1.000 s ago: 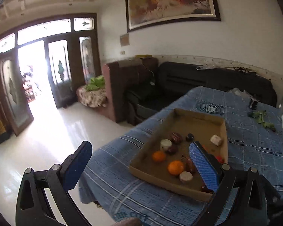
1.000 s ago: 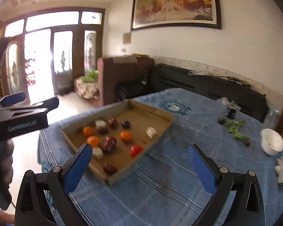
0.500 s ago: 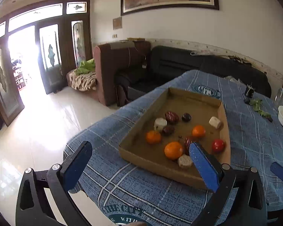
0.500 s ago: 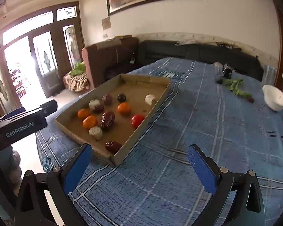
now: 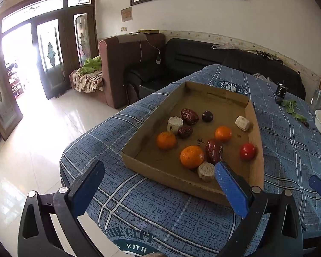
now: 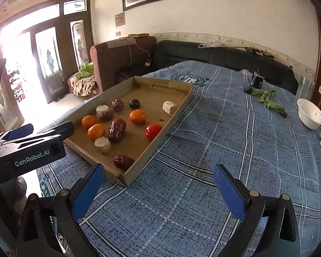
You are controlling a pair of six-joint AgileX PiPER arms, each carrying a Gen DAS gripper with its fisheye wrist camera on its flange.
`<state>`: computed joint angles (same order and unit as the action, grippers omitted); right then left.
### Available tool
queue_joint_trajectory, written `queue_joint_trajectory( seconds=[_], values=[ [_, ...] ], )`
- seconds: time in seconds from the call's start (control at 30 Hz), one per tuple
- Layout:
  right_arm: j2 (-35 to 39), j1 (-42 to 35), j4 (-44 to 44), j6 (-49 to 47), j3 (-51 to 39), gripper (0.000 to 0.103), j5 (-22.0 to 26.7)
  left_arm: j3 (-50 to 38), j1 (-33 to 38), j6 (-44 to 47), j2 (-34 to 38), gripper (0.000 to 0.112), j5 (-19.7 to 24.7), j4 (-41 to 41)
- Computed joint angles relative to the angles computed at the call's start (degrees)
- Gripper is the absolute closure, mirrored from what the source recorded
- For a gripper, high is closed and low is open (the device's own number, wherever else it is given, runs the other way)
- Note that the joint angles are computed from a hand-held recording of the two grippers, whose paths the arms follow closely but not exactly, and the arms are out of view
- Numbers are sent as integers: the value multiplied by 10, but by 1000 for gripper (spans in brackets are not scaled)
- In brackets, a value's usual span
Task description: Organize fruits
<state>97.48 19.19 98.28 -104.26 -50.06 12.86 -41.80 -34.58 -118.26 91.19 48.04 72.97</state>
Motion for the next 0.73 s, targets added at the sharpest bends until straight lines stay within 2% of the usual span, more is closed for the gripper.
queue_joint_trajectory(
  seconds=[0.1, 0.4, 0.73],
  values=[
    [1, 2, -23, 23, -2, 0, -2, 3, -1, 1, -2, 9, -2, -1],
    [-11, 26, -5, -7, 7, 0, -25, 9, -8, 5, -13, 9, -12, -4],
    [-24, 42, -46, 40, 16, 0, -36, 16, -19, 27, -44, 9, -16, -15]
  ],
)
